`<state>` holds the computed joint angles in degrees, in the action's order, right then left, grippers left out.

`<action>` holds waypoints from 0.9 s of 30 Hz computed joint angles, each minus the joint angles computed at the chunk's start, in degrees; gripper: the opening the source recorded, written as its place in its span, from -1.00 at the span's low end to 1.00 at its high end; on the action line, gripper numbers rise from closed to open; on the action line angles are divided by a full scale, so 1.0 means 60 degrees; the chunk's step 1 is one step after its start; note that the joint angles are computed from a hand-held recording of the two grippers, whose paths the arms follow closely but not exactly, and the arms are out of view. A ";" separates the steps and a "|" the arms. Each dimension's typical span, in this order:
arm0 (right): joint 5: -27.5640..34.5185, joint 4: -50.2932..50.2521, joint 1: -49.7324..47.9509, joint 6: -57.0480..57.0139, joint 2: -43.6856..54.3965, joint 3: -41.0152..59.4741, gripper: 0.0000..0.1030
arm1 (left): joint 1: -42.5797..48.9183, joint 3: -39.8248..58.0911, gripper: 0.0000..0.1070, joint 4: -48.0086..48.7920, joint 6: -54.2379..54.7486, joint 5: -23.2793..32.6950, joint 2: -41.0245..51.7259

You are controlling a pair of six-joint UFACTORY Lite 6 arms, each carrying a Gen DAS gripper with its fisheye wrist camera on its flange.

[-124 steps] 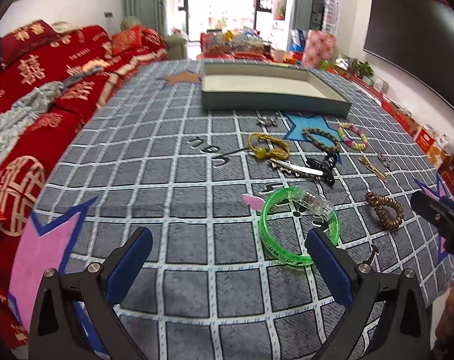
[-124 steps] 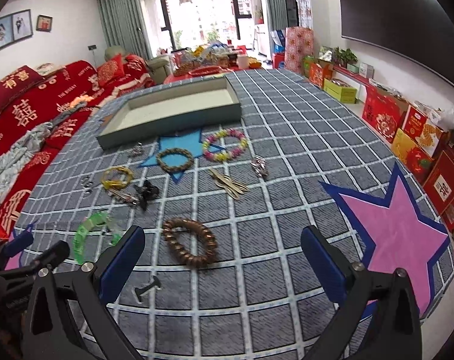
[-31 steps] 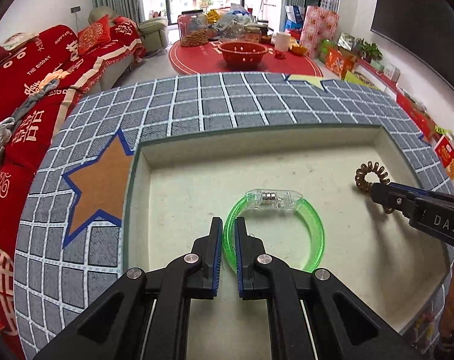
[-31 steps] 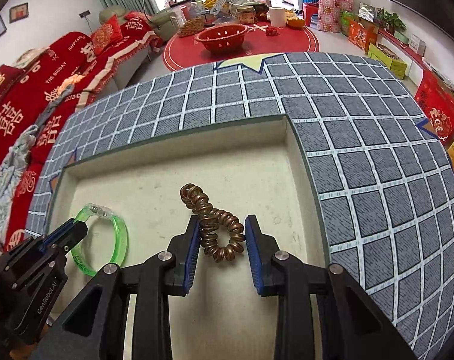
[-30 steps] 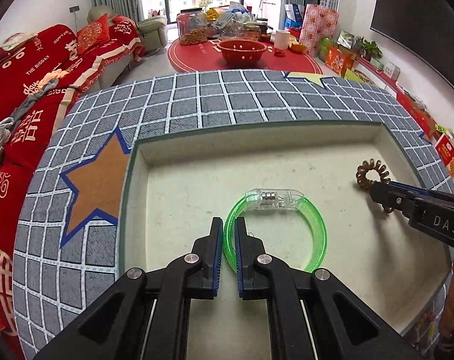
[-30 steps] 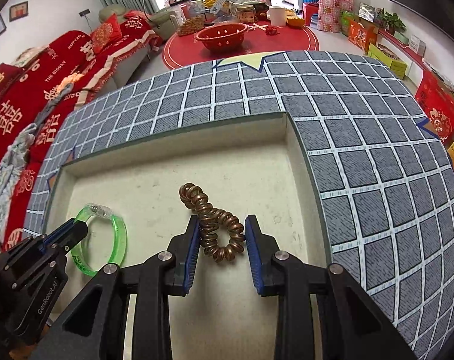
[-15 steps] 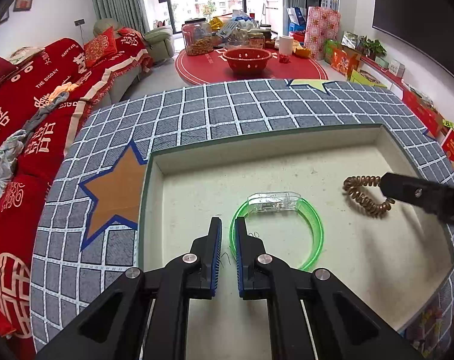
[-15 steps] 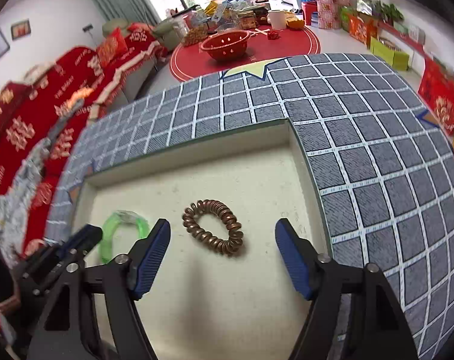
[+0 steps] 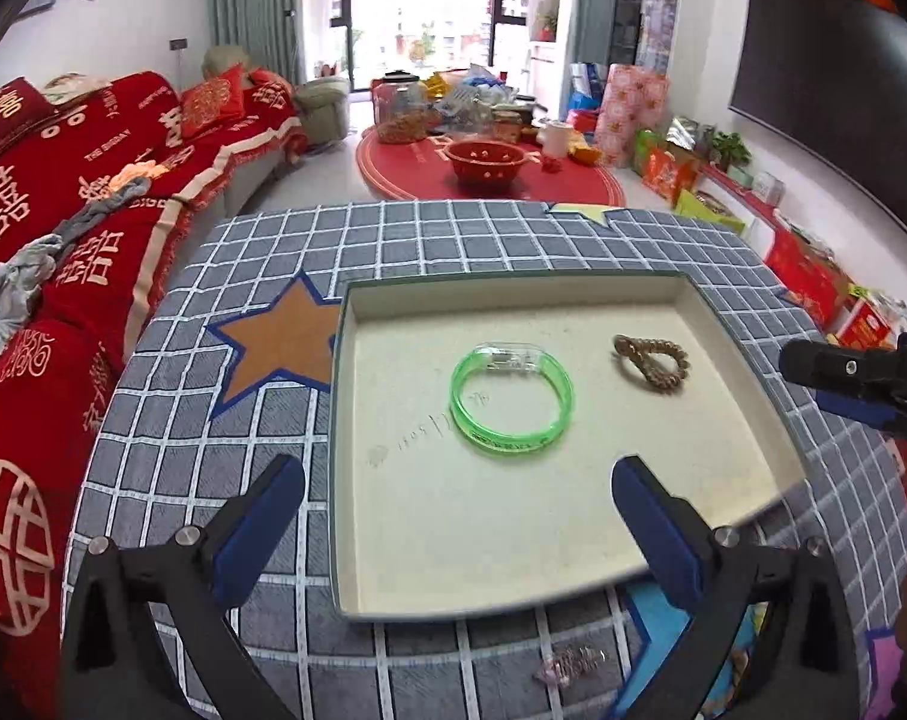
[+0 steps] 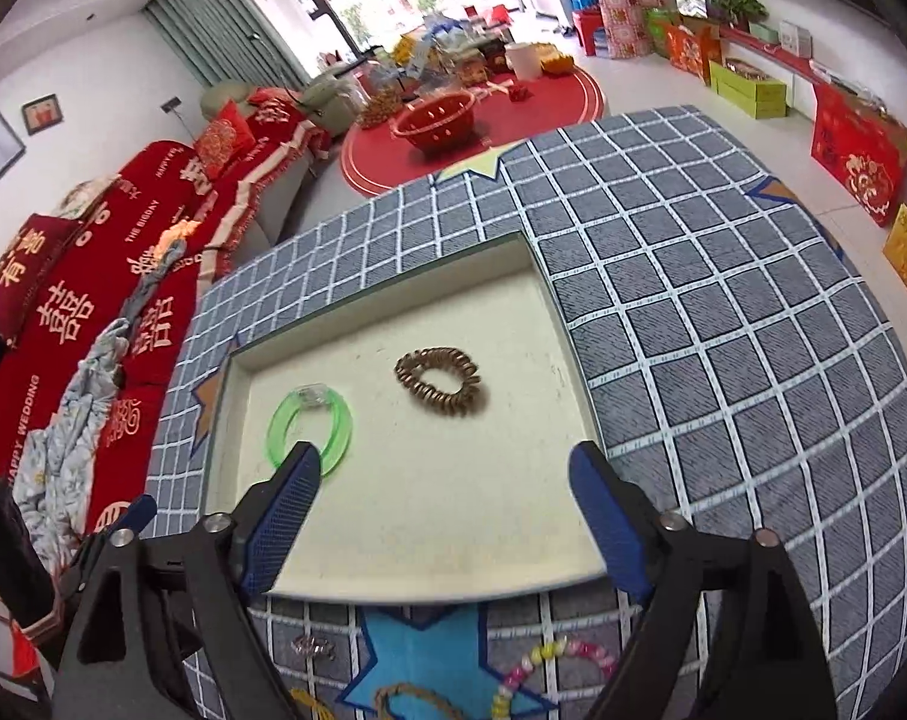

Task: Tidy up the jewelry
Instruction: 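Withdraw both tools from the tray back over the jewelry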

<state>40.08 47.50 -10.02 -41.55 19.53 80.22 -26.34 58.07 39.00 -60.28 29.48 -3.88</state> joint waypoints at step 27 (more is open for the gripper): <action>0.0025 -0.0201 -0.2868 -0.3176 -0.7921 -0.8770 1.00 | -0.4852 -0.6912 0.93 0.0520 -0.4504 0.2176 -0.6191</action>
